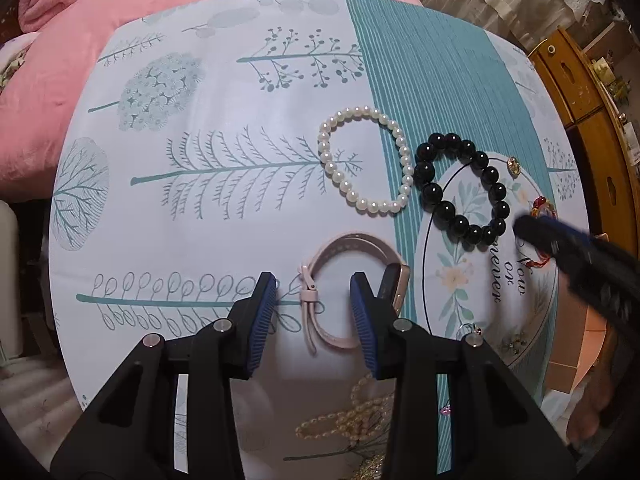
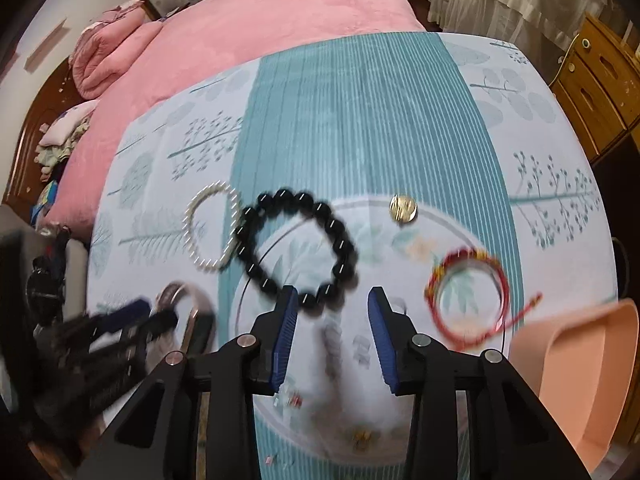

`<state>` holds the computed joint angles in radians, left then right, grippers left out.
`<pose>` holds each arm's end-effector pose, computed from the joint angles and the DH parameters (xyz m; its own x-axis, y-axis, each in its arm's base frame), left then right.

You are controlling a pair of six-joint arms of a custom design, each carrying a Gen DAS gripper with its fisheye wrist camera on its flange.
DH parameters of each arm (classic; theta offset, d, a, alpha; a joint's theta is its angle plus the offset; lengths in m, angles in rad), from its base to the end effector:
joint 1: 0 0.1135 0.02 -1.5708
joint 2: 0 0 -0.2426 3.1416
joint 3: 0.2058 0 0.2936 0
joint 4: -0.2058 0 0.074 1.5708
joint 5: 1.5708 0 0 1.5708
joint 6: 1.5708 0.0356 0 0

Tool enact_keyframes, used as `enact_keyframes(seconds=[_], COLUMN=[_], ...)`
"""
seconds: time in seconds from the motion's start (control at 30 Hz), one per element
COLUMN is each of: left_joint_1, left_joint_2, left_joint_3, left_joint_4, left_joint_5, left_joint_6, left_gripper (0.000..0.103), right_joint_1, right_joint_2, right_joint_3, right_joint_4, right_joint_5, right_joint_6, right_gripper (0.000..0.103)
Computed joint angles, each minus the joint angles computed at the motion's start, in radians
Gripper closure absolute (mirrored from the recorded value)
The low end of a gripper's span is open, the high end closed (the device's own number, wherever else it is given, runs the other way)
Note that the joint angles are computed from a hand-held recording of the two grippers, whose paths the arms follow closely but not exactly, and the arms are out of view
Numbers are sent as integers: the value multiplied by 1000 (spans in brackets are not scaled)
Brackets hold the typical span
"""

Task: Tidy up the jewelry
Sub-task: 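Grasp the pink-strap smartwatch with the left tool while the right tool grasps the black bead bracelet, then carry the watch with the left tool and the bracelet with the right tool into the pink box, opening both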

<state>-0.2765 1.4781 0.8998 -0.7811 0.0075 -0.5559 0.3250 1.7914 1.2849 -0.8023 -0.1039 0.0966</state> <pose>0.2828 -0.0805 0.1410 -0.9438 -0.2807 -0.1744 -0.2632 0.9576 -0.1170 0.3607 0.1254 0.1576 -0.9441 -0.2169 -0.2481 -0.2531 0.9594 0.1247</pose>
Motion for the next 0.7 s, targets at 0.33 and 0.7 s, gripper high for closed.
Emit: enact_keyframes(seconds=[0.33, 0.7], left_joint_1=[-19, -70], left_joint_2=[72, 97], left_joint_3=[30, 61], left_joint_4=[9, -36], left_joint_5=[-14, -88], left_joint_6=[-37, -78], left_gripper=[67, 97], right_joint_1=[16, 75], right_joint_2=[227, 234], right_joint_3=[172, 155], right_joint_4=[28, 73], right_joint_5=[54, 150], right_joint_6=[-39, -71], right_gripper=[74, 89])
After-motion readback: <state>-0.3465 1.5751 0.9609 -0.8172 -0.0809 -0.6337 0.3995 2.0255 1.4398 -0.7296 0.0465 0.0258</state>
